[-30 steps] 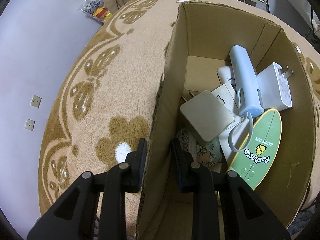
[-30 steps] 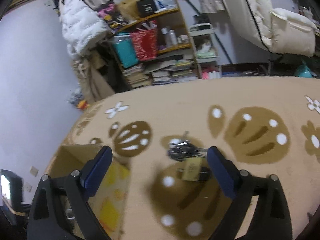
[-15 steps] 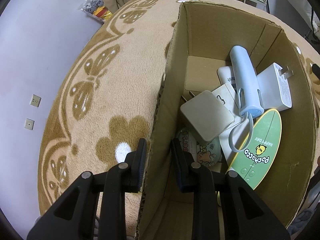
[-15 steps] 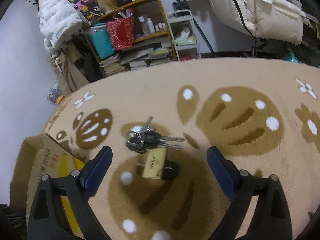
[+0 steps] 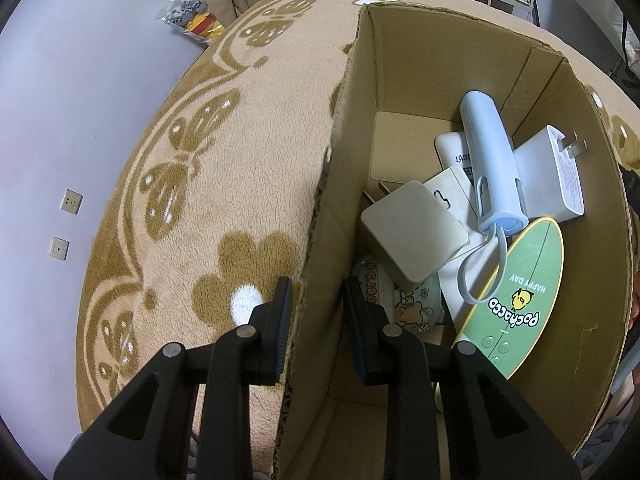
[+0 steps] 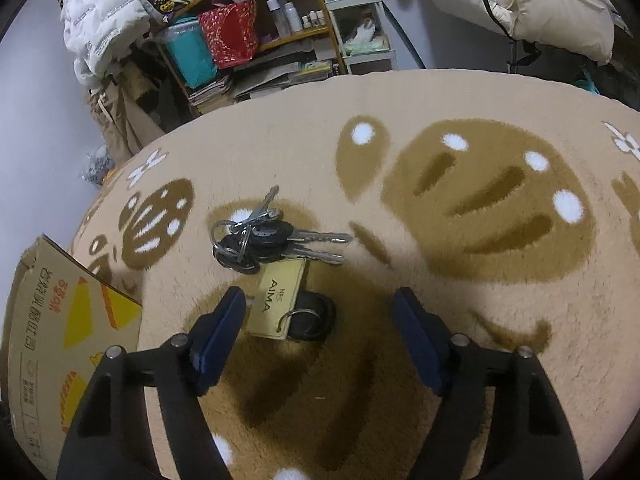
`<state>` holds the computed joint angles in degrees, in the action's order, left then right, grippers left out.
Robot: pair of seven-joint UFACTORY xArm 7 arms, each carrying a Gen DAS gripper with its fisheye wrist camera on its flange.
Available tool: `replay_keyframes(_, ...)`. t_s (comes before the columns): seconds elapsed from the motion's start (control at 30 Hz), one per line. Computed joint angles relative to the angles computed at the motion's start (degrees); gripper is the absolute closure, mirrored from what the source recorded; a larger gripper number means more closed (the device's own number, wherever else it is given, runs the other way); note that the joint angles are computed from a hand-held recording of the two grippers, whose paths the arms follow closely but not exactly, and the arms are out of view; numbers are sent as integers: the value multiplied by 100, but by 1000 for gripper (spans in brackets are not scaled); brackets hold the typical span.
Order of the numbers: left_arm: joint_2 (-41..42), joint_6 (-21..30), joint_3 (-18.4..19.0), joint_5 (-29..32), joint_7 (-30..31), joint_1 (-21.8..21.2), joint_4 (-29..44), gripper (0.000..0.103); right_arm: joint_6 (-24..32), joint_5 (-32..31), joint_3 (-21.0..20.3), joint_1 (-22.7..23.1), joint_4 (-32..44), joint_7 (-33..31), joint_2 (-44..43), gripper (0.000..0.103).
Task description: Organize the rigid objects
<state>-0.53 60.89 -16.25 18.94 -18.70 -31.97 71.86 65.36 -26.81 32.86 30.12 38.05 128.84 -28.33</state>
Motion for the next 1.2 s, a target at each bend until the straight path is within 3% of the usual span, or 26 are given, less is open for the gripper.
replay_keyframes(0.07, 0, 0, 1, 0, 0, -1, 0, 77, -88, -79, -12, -16, -26, -11, -15, 30)
replay_keyframes(0.37, -7, 3, 15, -64, 30, 13, 3, 77, -498, -329, -148, -128, 7, -382, 237, 31)
replay_keyframes(0.53, -12, 15, 6, -12, 28, 11, -1, 77, -345, 28, -548, -31, 381, -1647, 724, 31)
replay_keyframes(0.6, 2, 39, -9, 73, 6, -3, 10, 77, -280, 31, -534, -37, 411, -1595, 743, 33)
replay_keyframes(0.67, 8, 53, -18, 131, -14, -20, 13, 77, -46, 16, -485, -48, 539, -1523, 854, 49)
replay_keyframes(0.73, 2, 45, -10, 116, -8, -20, 6, 77, 173, -20, -463, -13, 687, -1496, 983, 58)
replay_keyframes(0.9, 3, 50, -9, 116, -2, -24, 12, 77, 720, -155, -479, 186, 1105, -1547, 1341, 63)
replay_keyframes(1.2, 0, 50, -4, 40, 2, -18, 20, 77, 793, -76, -430, 417, 1076, -955, 955, 67)
